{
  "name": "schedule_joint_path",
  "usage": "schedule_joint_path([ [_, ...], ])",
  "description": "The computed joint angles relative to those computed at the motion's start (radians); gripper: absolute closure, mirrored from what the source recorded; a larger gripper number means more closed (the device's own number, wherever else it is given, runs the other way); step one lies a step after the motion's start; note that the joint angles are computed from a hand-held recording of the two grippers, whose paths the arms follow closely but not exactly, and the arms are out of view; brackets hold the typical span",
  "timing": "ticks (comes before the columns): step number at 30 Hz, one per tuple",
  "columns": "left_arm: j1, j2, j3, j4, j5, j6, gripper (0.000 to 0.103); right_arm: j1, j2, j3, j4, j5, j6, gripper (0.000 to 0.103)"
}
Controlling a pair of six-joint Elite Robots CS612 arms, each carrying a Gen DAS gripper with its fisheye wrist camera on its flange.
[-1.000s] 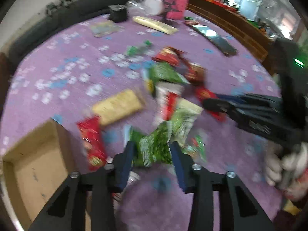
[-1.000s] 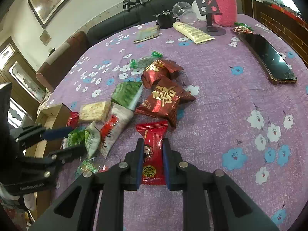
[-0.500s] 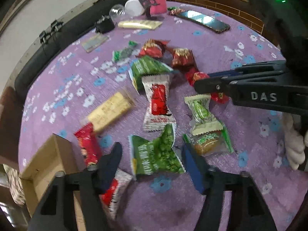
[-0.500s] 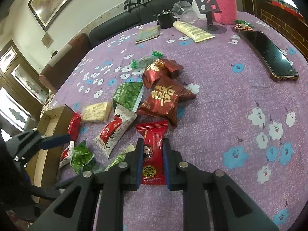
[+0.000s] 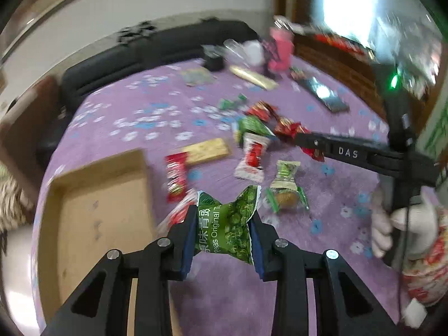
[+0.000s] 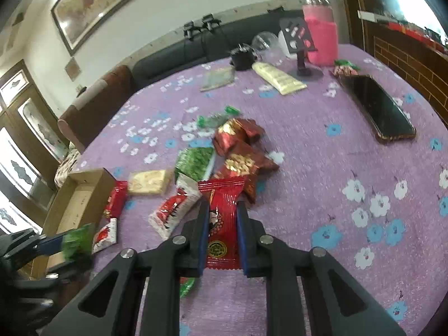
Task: Organize snacks
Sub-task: 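Carry both snacks over the cardboard tray and open both tools to drop them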
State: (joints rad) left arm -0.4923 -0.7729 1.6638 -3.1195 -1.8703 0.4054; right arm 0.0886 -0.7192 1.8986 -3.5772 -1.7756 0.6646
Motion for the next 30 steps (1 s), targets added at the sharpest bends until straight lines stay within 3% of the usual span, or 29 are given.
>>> schedule_joint_path([
  [7,0.09,-0.002,0.024,-0.071,0.023,-0.219,0.068,0.021,-0.012,-0.011,-0.093,0.145,-0.056,0.086],
  [12,0.125,0.021,0.013,-0.101,0.105,-0.323,0.068,0.076,-0.013,-0.082,-0.005,0.262,-0.115,0.085],
  [15,0.136,0.035,0.001,-0.102,0.128,-0.359,0.067,0.106,0.001,-0.142,0.064,0.324,-0.151,0.085],
  [18,0.134,0.046,-0.003,-0.114,0.207,-0.373,0.067,0.133,0.024,-0.213,0.143,0.378,-0.181,0.085],
  [23,0.135,0.057,0.002,-0.158,0.285,-0.386,0.066,0.174,0.071,-0.322,0.296,0.384,-0.231,0.085],
  [27,0.139,0.06,0.006,-0.185,0.292,-0.394,0.065,0.191,0.109,-0.386,0.396,0.368,-0.254,0.085],
  [30,0.141,0.055,0.017,-0.215,0.309,-0.407,0.049,0.198,0.119,-0.403,0.414,0.337,-0.254,0.083],
])
